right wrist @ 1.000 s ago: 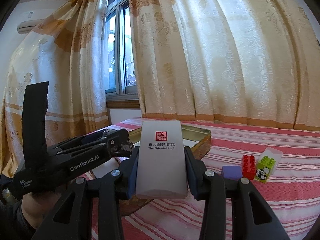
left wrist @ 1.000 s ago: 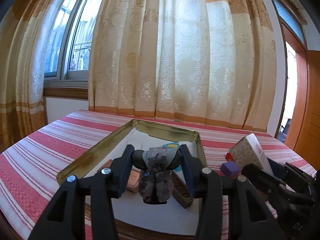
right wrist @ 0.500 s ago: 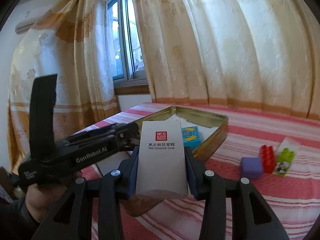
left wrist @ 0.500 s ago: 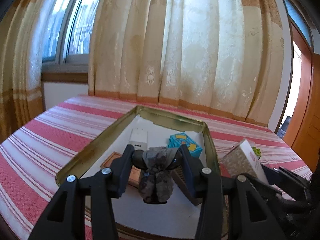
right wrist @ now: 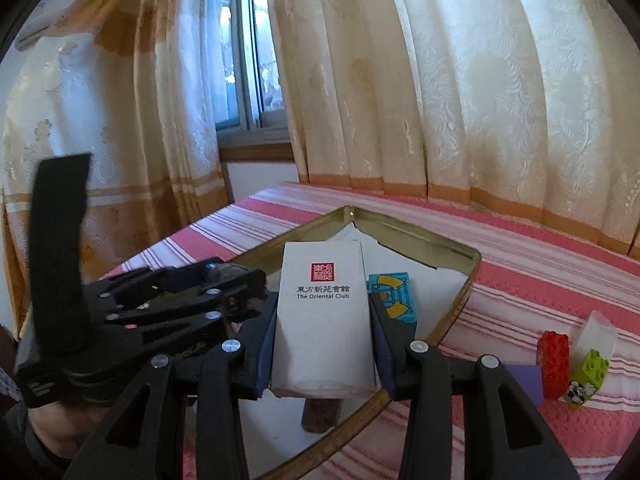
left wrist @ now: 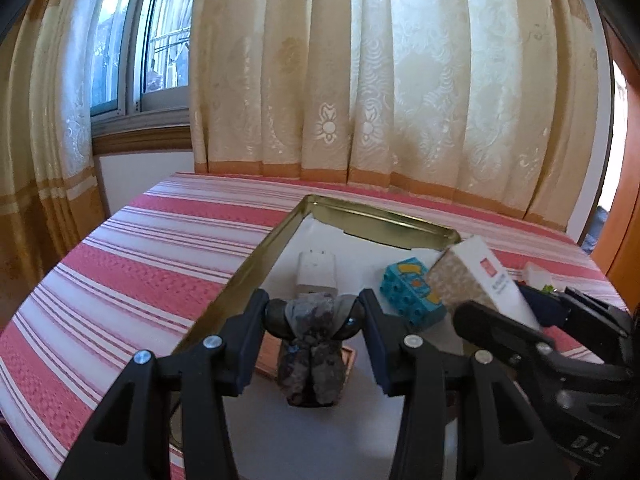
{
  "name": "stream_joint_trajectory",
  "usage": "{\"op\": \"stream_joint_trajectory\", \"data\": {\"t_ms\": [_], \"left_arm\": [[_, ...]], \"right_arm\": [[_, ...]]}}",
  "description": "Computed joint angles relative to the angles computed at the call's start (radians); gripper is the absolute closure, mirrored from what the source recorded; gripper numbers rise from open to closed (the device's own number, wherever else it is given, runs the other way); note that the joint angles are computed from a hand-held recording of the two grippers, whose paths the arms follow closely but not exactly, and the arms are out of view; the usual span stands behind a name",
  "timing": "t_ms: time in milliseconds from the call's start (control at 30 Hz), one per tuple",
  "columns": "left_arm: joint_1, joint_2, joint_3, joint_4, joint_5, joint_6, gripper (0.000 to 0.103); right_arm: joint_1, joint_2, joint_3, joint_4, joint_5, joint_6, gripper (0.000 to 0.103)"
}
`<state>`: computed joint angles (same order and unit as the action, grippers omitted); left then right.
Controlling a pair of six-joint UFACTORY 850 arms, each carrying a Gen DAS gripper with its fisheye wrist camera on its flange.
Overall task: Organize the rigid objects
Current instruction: 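Lift and carry the plush toy and white box in both tools over the tray, then lower the plush toy and white box into the tray and open both tools, then move the left tool to the purple block while the right tool approaches the green Lego brick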
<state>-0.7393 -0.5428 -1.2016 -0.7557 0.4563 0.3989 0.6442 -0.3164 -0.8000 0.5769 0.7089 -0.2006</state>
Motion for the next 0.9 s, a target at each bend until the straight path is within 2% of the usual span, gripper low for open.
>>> {"op": "stream_joint_trajectory", "data": {"t_ms": [200,267,333,367,433,533,700,900], "left_arm": [[-0.001,-0.015,-0.028,-0.048,-0.013,0.081,0.057],[-0.002,-0.015,-0.030,-0.060,-0.014,0.095,0.053],[-0.004,-0.015,-0.030,-0.094,-0.004,0.122,0.037],[-0.005,-0.013,-0.027,-0.112,0.007,0.133,0.032],[-0.007,-0.004,-0.013,-0.106,0.023,0.112,0.016],[-0.018,0.015,0.012,-0.083,0.055,0.071,0.003],[-0.057,0.034,0.028,-0.040,0.088,0.022,0.002],[-0.124,0.009,-0.012,-0.016,0.072,0.022,0.002]], "right_arm": [[-0.033,-0.028,-0.030,-0.072,-0.046,0.063,0.058],[-0.038,-0.029,-0.029,-0.072,-0.045,0.070,0.056],[-0.045,-0.026,-0.023,-0.090,-0.044,0.095,0.051],[-0.048,-0.022,-0.015,-0.098,-0.038,0.108,0.048],[-0.052,-0.009,0.004,-0.105,-0.021,0.131,0.037],[-0.049,0.015,0.035,-0.094,0.007,0.131,0.034],[-0.049,0.083,0.127,-0.042,0.060,0.090,0.033],[-0.077,0.163,0.242,0.060,0.109,0.016,0.033]]}}
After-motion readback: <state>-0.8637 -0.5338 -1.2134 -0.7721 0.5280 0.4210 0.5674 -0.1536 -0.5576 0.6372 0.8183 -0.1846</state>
